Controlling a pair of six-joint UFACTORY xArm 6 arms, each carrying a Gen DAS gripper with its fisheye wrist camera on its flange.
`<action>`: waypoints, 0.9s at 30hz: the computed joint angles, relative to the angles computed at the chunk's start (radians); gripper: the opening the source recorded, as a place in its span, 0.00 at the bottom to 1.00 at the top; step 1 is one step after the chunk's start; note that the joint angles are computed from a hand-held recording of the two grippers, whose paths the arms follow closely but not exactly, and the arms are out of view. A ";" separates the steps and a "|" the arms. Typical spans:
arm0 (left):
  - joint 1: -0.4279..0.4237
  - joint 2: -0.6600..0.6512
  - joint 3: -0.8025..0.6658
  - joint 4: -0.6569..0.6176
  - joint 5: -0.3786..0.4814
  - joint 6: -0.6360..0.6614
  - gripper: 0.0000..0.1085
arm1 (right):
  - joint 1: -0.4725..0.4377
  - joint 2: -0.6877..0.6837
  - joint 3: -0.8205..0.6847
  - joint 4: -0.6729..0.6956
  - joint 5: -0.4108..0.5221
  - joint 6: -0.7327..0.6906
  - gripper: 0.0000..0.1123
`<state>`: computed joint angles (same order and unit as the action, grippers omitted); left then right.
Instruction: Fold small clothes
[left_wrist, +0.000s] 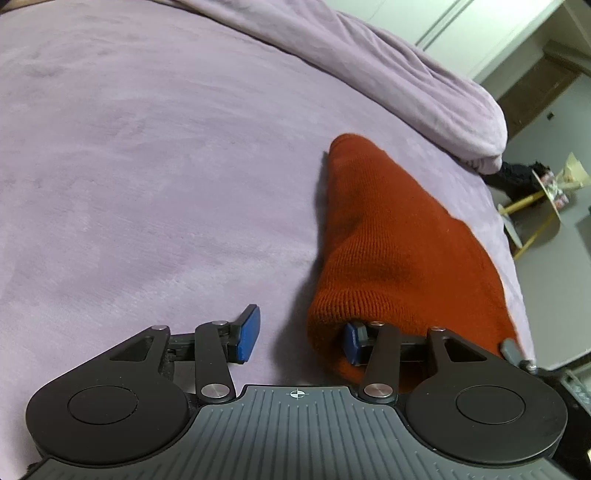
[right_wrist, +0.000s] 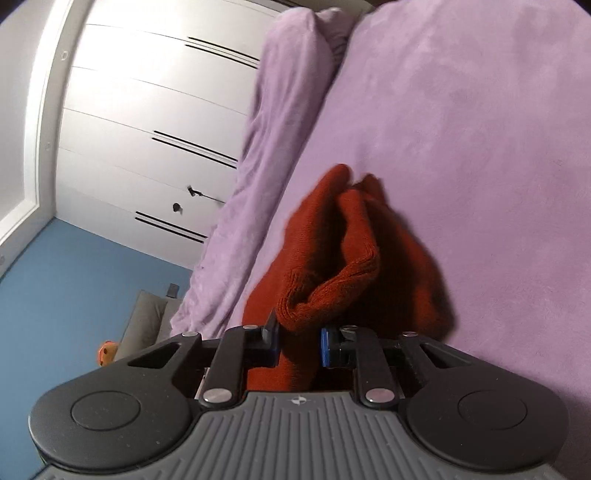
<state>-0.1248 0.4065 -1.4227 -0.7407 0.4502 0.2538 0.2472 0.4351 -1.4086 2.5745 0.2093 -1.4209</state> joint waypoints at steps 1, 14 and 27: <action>0.002 0.001 0.001 0.004 0.007 0.015 0.50 | 0.011 0.017 -0.015 -0.099 -0.043 0.081 0.17; 0.100 0.016 -0.090 -0.288 0.181 0.486 0.75 | -0.061 -0.041 0.039 -0.521 0.013 0.303 0.75; 0.098 0.615 -0.937 -0.204 0.591 0.072 0.72 | -0.177 0.271 -0.299 -0.898 0.344 0.767 0.56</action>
<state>-0.0264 1.0214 -2.3596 -0.9451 1.0411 0.3263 0.0701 0.7058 -1.7078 1.6763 0.5534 -0.6541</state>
